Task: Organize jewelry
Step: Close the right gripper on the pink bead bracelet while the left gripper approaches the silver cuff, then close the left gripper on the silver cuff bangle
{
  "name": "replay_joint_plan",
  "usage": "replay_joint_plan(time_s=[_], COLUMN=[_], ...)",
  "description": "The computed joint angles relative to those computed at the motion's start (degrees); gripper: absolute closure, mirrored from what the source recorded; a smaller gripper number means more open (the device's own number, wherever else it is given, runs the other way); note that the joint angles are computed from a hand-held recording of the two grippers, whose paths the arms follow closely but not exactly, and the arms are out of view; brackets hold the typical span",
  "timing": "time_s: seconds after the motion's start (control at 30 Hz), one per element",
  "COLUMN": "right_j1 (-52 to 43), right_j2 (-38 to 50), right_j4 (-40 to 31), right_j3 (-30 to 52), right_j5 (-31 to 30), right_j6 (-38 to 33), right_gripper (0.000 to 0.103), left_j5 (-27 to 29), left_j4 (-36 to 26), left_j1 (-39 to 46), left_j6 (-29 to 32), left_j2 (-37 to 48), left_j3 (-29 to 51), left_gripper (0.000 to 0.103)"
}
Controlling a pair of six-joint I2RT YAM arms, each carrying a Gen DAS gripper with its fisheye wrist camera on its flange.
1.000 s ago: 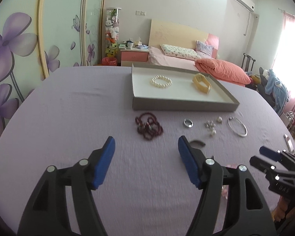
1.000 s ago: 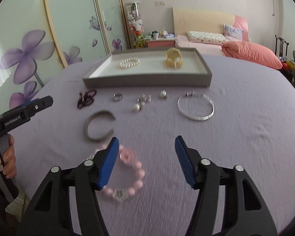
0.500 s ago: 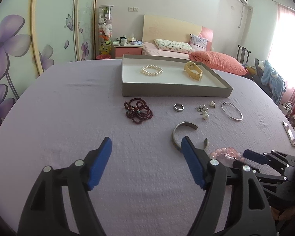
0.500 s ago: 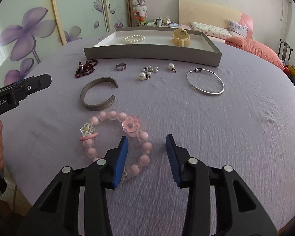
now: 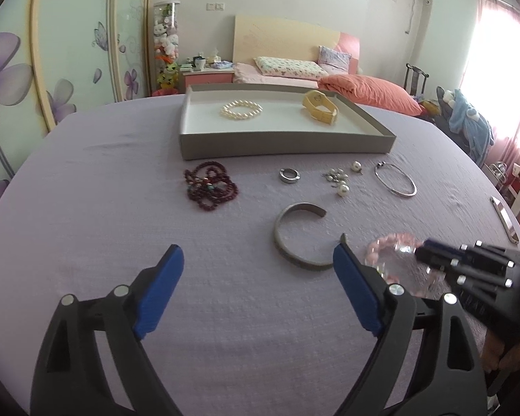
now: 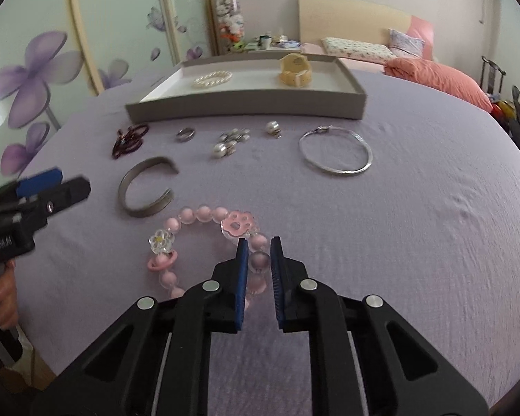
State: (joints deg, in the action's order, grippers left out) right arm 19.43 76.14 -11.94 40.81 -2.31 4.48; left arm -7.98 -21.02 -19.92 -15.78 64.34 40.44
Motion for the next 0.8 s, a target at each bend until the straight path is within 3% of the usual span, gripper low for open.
replay_joint_plan(time_s=[0.43, 0.8], right_j1=[-6.1, -6.6], right_j2=[0.0, 2.0], right_j4=[-0.8, -1.9], right_j3=[2.7, 4.9], right_j5=[-3.3, -4.8], right_j6=[0.7, 1.1], right_gripper=[0.09, 0.09], left_j5=[-4.4, -3.9], left_j4=[-0.1, -2.7], left_j1=[-6.2, -5.7], left_j6=[0.3, -0.4], left_j2=[14.6, 21.8], left_j3=[7.3, 13.5], left_gripper=[0.01, 0.014])
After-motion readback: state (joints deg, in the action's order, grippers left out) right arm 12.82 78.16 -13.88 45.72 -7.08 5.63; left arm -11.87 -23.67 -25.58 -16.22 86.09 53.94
